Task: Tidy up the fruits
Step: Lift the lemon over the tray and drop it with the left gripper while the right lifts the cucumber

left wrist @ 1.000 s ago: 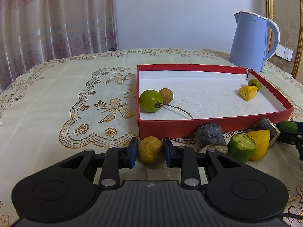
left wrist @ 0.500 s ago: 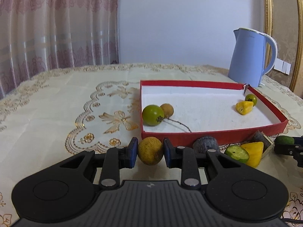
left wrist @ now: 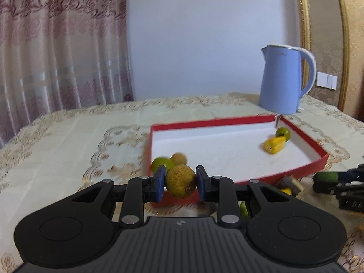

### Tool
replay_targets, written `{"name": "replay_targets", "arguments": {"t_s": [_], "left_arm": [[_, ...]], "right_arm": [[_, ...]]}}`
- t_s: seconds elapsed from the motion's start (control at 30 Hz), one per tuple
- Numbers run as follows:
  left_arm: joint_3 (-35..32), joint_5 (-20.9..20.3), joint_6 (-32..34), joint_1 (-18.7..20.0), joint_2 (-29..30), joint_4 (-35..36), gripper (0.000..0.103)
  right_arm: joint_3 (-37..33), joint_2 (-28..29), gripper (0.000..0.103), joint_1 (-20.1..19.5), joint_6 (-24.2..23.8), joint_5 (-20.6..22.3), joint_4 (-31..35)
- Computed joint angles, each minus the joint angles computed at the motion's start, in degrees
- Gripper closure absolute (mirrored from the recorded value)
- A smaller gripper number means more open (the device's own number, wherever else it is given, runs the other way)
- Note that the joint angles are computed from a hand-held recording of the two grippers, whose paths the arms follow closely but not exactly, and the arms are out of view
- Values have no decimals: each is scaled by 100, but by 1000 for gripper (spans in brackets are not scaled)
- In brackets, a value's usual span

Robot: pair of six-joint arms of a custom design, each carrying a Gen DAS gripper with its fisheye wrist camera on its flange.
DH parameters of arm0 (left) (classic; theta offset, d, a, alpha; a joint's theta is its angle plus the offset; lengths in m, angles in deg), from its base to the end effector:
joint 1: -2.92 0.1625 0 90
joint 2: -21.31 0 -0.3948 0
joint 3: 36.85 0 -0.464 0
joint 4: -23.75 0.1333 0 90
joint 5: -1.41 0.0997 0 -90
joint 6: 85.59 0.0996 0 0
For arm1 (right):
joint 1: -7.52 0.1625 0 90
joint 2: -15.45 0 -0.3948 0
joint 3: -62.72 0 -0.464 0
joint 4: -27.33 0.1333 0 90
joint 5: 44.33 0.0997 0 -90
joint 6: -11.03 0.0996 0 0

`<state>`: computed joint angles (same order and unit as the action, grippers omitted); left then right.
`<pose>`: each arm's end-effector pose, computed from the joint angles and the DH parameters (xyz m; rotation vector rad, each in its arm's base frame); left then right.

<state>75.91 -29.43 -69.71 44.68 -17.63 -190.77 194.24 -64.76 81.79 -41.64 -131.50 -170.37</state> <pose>-0.2564 -0.5222 0.0098 0.6243 2.0408 -1.2637 -0.0012 -0.5141 0.2173 0.7911 -2.2682 1.0984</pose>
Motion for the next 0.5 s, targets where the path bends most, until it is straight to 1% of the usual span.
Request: {"name": "replay_targets", "arguments": {"t_s": [0.1,0.37,0.5], "left_arm": [[-152,-102,88,-4,45,69,75],[-740,-215,404,44,308,288,75],[-1077,-204,608,120,502,406,75]], "right_arm": [[-2,-9,69,-8,14,25,19],[12,-39,69,-36,42,84,43],[11,-54,69,-51,76,117,71]]}}
